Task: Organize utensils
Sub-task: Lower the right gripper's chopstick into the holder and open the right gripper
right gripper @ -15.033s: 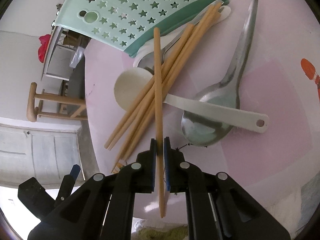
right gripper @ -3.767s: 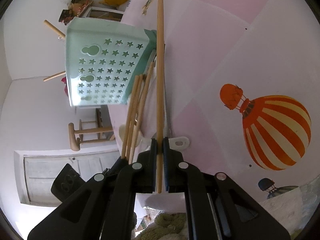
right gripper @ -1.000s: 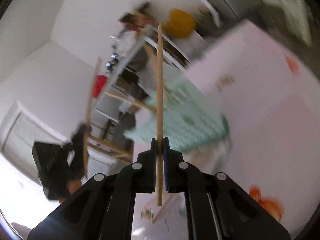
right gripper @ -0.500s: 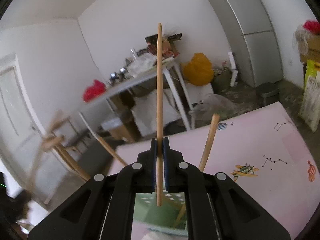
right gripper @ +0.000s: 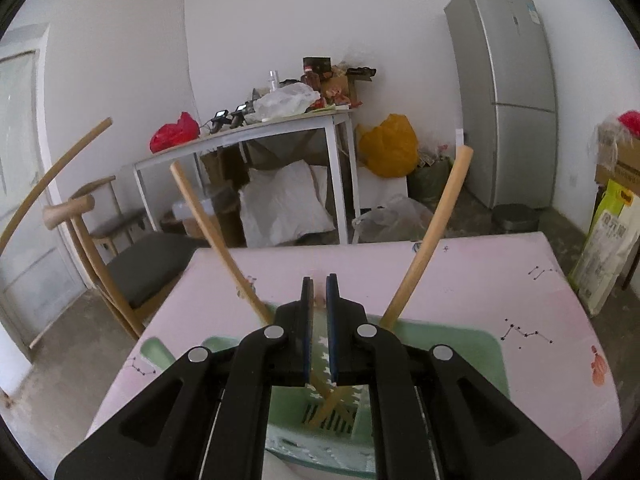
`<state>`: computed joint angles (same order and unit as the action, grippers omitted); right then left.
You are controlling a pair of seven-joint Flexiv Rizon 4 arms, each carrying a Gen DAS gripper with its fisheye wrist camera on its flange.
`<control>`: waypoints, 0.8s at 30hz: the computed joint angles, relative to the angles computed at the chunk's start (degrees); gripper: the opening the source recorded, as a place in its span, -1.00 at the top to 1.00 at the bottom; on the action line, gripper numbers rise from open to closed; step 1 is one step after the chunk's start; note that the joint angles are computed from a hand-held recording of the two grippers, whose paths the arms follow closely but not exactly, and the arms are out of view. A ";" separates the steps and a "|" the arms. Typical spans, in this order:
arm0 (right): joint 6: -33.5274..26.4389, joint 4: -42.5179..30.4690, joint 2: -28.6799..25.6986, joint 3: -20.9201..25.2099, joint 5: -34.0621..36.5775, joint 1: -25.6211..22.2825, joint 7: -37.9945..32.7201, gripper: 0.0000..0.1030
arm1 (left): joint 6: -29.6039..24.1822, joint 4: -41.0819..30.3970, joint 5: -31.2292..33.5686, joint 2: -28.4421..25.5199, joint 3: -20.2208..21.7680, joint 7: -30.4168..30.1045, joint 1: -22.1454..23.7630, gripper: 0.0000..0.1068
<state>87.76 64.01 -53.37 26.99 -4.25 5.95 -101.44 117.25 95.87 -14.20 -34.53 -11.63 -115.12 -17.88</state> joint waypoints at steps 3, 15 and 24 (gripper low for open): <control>0.75 1.33 0.88 -1.24 0.01 0.29 0.47 0.87 | -0.01 -0.23 -0.04 -0.21 0.03 -0.03 -0.05 0.90; -1.35 0.75 1.67 5.08 2.78 -3.87 -1.59 0.88 | -0.01 -0.26 0.09 -0.27 -0.07 -0.19 0.07 0.90; -1.74 -0.42 3.78 6.92 6.15 -4.91 -5.67 0.88 | 0.34 -0.64 0.28 -0.74 -0.36 -0.66 0.16 0.90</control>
<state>86.02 63.59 -49.59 33.92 1.90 1.04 -107.11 117.59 95.22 -13.91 -35.27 -11.99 -115.78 -17.71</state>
